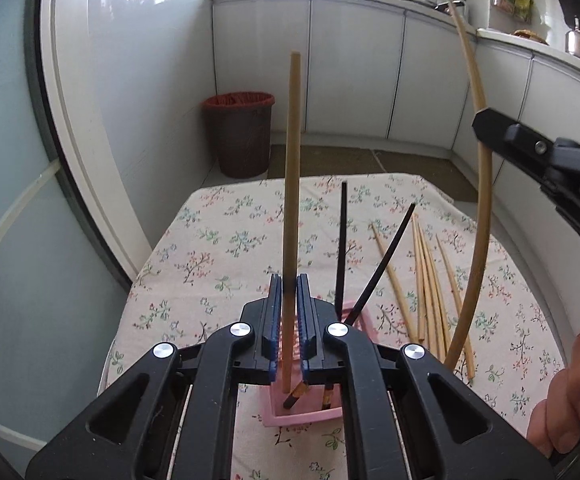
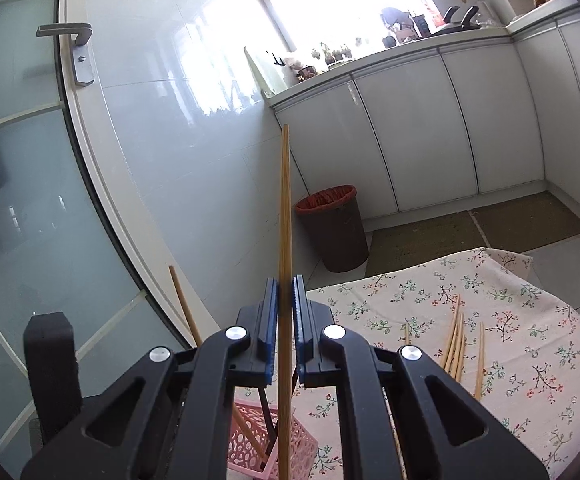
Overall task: Organize utensils
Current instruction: 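Carry both chopsticks over the pink basket and open both tools to drop them in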
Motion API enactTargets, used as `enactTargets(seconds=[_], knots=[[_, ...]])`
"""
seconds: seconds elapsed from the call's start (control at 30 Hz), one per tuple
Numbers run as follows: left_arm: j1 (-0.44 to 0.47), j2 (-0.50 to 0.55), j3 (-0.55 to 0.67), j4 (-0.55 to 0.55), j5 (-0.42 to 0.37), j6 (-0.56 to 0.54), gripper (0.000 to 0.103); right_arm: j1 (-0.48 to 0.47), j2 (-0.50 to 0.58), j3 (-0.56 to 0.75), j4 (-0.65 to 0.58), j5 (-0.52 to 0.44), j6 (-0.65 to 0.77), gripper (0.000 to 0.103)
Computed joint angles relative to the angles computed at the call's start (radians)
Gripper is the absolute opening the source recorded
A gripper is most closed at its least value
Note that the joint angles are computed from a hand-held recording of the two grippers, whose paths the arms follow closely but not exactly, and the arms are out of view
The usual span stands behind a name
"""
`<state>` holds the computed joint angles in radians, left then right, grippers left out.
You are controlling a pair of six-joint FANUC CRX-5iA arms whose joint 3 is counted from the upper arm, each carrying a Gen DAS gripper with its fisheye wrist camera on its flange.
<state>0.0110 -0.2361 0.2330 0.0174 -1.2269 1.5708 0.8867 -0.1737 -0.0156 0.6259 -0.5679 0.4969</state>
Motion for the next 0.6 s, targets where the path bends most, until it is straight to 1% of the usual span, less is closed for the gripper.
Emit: enactTargets(seconds=[0.1,0.2,0.3,0.37,0.4,0.43,0.47,0.6], knots=[[0.023,0.009,0.008,0.026,-0.047,0.002,0.008,0.000,0.008,-0.001,0.010,0.003,-0.010,0.008],[0.043,0.003,0.017,0.060,-0.061,-0.015,0.013,-0.001,0.016,0.001,0.017,0.009,-0.016,0.008],[0.044,0.003,0.051,0.049,-0.088,-0.014,0.020,-0.001,0.019,-0.014,0.076,0.035,-0.060,0.008],[0.048,0.002,0.069,0.041,-0.103,-0.007,0.028,-0.003,0.023,-0.017,0.106,0.058,-0.081,0.008],[0.045,0.003,0.083,0.024,-0.112,0.002,0.030,-0.003,0.026,-0.020,0.126,0.068,-0.097,0.008],[0.042,0.005,0.095,0.006,-0.117,0.012,0.035,-0.004,0.029,-0.022,0.141,0.080,-0.109,0.008],[0.043,0.004,0.101,-0.006,-0.118,0.018,0.036,-0.004,0.033,-0.023,0.149,0.091,-0.115,0.008],[0.056,0.011,0.123,-0.026,-0.145,0.047,0.038,0.000,0.050,-0.028,0.174,0.108,-0.148,0.008]])
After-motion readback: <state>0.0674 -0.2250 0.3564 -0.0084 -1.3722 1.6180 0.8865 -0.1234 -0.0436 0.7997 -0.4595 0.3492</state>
